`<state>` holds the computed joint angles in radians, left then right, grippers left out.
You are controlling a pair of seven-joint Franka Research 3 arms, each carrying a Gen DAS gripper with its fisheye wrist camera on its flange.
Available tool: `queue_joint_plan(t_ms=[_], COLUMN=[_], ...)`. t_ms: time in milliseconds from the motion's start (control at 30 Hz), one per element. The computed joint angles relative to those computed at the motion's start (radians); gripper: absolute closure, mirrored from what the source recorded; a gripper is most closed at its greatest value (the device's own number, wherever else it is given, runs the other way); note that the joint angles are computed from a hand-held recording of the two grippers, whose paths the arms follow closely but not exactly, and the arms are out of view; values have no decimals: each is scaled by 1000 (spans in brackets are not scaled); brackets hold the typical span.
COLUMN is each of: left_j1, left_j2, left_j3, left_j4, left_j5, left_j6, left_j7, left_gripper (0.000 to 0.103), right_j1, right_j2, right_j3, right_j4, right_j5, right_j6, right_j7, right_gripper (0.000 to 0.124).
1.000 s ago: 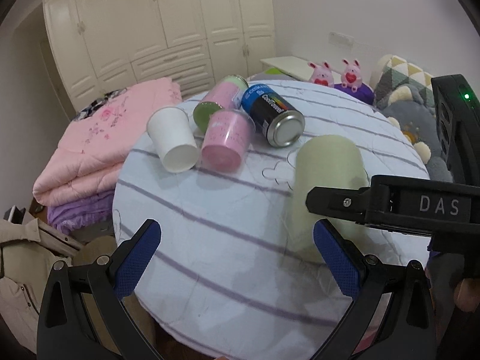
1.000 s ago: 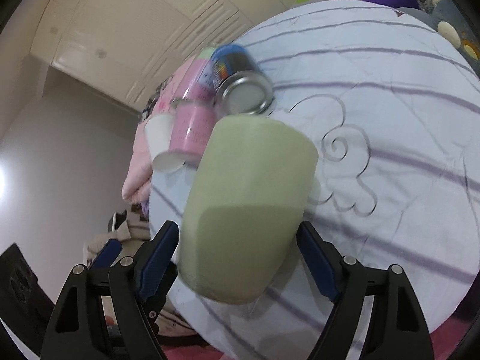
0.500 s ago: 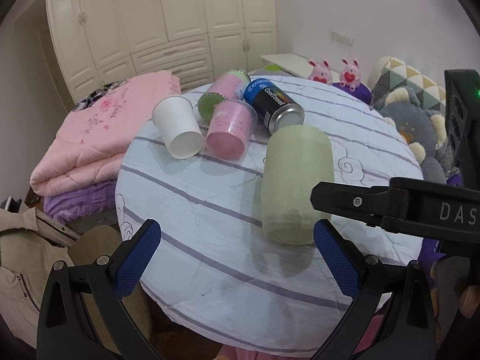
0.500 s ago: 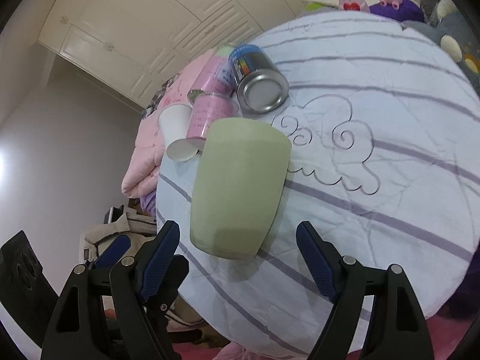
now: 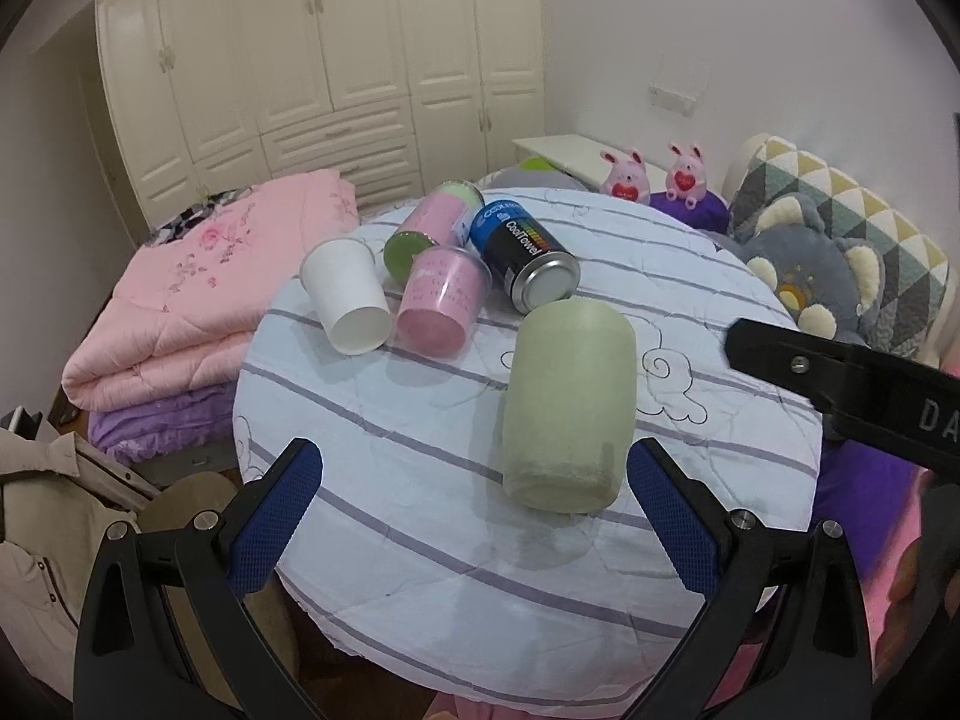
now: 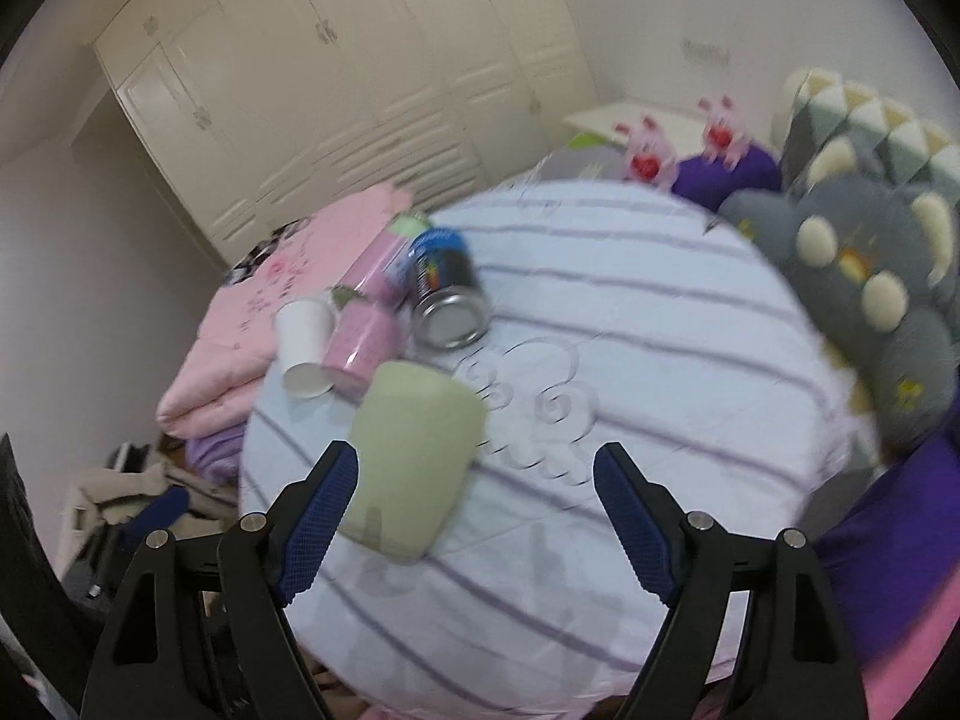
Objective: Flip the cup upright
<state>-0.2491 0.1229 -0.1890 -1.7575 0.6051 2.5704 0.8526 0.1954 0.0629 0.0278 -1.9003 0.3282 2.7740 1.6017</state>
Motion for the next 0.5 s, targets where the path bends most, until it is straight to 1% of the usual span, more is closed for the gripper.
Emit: queue_joint_plan(t_ms=[100,167,233,500], left_j1=[-5,-8,-12,-33], left_j2=[2,2,8,43], left_j3=[0,0,-3,-2], left_j4=[7,11,24,75], left_j5=[14,22,22,31], left_j6=[-7,-10,-17,-53], left_j7=[-14,-20,-16,-8], left_gripper=[0,0,0,0], right_j1=[6,4,-1,-27], right_j2=[-17,-22,-29,-59], right_j3=[-19,-27,-27,-23], right_j4=[-30,-39,-52,-99], right_j5=[-151,-241,-281,-330], right_j6=[37,40,42,56], right_j7=[99,156,178,187], right_gripper=[41,41,41,40])
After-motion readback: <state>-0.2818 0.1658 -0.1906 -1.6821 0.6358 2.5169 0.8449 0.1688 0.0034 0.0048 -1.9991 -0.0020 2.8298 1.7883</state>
